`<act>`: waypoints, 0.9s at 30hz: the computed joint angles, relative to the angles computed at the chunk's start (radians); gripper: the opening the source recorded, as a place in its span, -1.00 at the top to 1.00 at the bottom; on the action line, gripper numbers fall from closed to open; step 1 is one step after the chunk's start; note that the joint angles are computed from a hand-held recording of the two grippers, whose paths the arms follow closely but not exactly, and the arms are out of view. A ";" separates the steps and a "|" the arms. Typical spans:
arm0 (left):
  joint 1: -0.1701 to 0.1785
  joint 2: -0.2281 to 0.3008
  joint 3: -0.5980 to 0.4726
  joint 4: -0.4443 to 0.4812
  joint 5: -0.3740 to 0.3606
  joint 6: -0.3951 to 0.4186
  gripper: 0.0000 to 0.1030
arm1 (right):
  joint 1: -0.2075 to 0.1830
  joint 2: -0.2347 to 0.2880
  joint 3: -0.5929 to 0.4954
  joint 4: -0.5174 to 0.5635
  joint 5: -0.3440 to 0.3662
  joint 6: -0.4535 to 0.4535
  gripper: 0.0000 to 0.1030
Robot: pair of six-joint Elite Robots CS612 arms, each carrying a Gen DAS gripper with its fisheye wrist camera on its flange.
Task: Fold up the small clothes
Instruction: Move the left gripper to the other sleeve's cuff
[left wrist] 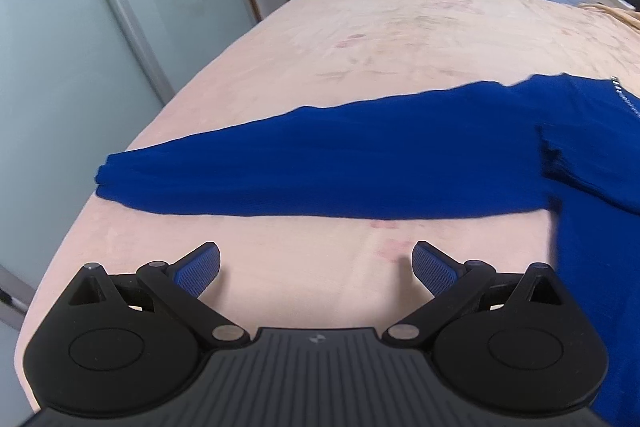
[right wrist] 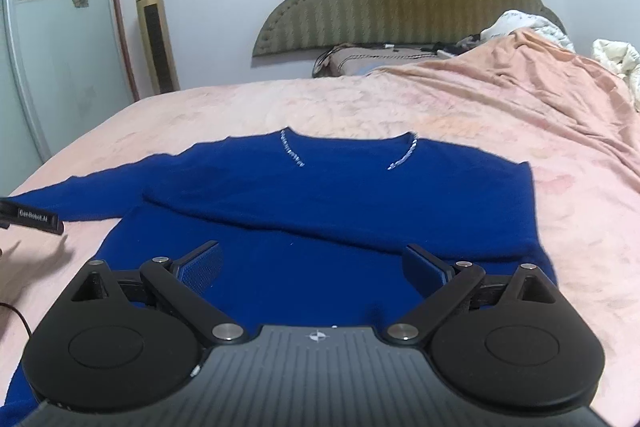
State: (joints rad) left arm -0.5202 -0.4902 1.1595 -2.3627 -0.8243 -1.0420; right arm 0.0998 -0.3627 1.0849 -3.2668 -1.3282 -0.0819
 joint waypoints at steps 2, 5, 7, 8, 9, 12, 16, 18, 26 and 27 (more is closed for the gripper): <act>0.005 -0.001 -0.001 0.022 0.003 -0.025 -1.00 | 0.003 0.004 -0.003 -0.001 -0.007 -0.018 -0.90; 0.011 -0.004 0.001 0.045 0.007 -0.058 -1.00 | 0.010 0.010 -0.009 -0.007 -0.035 -0.050 -0.90; 0.016 -0.004 0.002 0.057 0.008 -0.076 -1.00 | 0.011 0.012 -0.011 -0.007 -0.042 -0.059 -0.90; 0.018 -0.005 0.002 0.063 0.010 -0.082 -1.00 | 0.010 0.013 -0.013 -0.006 -0.040 -0.057 -0.90; 0.020 -0.005 0.001 0.071 0.012 -0.088 -1.00 | 0.009 0.013 -0.014 -0.004 -0.036 -0.053 -0.90; 0.026 -0.006 0.001 0.090 0.014 -0.108 -1.00 | 0.007 0.016 -0.019 0.002 -0.036 -0.045 -0.90; 0.037 -0.009 0.004 0.108 0.009 -0.141 -1.00 | 0.005 0.020 -0.026 0.012 -0.037 -0.035 -0.90; 0.043 -0.011 0.009 0.109 0.000 -0.155 -1.00 | 0.004 0.022 -0.029 0.019 -0.035 -0.029 -0.90; 0.068 -0.028 0.050 0.092 -0.041 -0.240 -1.00 | 0.006 0.031 -0.043 0.037 -0.031 -0.025 -0.90; 0.071 -0.031 0.057 0.084 -0.047 -0.248 -1.00 | 0.006 0.031 -0.045 0.039 -0.029 -0.025 -0.90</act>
State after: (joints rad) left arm -0.4489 -0.5210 1.2161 -2.2785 -0.8713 -1.2903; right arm 0.1059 -0.3315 1.0397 -3.2276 -1.3577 -0.1069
